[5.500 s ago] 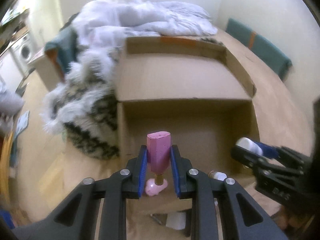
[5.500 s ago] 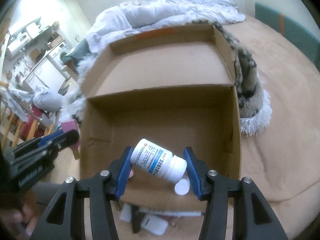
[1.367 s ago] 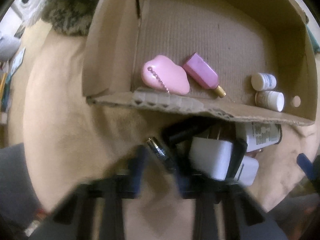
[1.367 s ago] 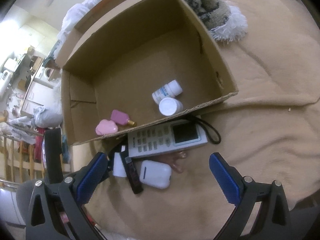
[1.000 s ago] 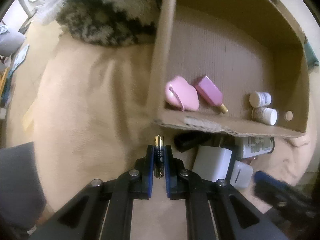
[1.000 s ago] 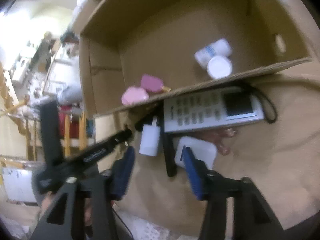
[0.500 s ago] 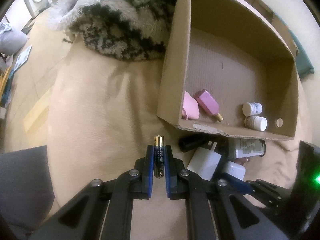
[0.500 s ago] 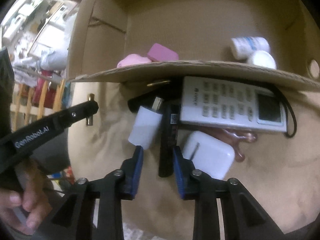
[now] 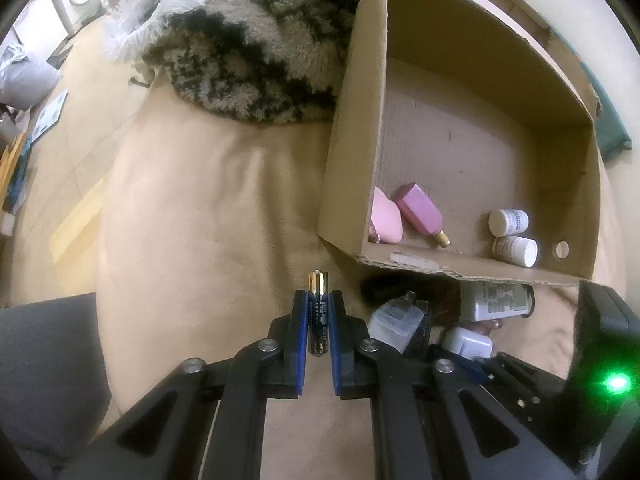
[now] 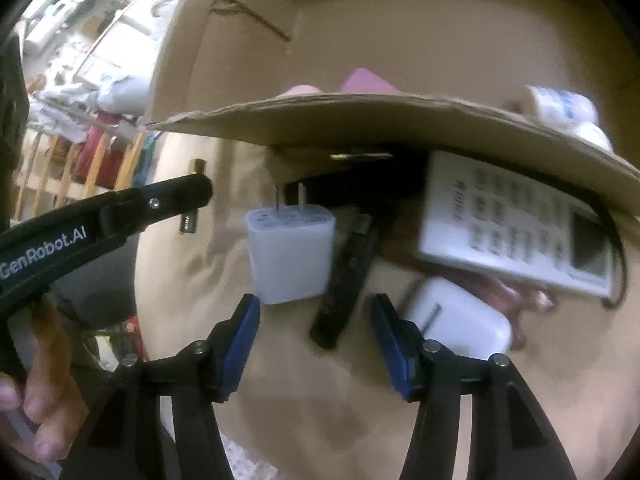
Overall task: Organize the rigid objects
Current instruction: 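Grasp a battery with the left tool while the right tool grasps the black tube, then carry the battery and black tube into the box and open both tools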
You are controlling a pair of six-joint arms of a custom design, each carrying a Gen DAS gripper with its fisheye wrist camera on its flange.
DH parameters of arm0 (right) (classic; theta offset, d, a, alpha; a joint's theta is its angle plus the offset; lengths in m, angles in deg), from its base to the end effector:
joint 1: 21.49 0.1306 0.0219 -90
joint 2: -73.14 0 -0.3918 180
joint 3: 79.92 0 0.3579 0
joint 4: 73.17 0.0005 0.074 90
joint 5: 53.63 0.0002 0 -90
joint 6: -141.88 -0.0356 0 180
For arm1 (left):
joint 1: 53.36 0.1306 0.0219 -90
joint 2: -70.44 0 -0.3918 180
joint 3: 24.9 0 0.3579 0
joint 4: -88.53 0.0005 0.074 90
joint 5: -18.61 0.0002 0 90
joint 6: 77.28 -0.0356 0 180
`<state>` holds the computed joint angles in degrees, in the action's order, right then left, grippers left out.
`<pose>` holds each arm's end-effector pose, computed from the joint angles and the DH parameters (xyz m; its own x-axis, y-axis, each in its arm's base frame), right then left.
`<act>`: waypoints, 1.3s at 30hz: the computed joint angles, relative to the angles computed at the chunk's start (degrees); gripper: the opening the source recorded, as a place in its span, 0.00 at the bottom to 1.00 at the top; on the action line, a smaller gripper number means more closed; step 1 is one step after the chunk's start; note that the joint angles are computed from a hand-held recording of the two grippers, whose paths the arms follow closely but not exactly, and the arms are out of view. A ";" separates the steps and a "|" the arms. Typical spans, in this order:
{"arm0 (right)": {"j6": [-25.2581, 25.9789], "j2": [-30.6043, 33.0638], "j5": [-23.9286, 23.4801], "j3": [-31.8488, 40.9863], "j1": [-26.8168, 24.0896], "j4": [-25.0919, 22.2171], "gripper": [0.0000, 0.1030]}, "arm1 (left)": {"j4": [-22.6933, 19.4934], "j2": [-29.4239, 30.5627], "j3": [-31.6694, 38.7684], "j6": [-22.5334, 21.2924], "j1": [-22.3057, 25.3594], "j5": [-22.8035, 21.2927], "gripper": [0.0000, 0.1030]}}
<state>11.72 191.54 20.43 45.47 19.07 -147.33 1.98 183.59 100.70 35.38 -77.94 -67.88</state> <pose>0.4538 0.4006 0.4190 -0.9906 -0.0316 -0.1333 -0.0881 0.8918 0.4437 0.5038 -0.2334 0.4626 -0.9729 0.0222 -0.2301 0.0603 0.9853 -0.1599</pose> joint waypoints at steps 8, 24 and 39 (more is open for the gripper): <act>-0.90 -1.53 -0.89 -3.27 -0.76 4.96 0.12 | -0.27 -0.70 -0.54 1.20 0.90 -0.42 0.09; -3.83 -8.22 5.67 -7.70 0.44 6.50 0.12 | 0.51 -2.99 -3.21 0.33 -0.18 -2.92 0.09; -9.27 -16.28 15.86 -9.38 -1.10 13.68 0.12 | 2.15 -3.01 7.08 1.02 -2.04 -7.36 0.09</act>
<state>2.45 175.26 36.29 36.10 17.97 -133.65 4.14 180.58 107.77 36.40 -79.97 -75.24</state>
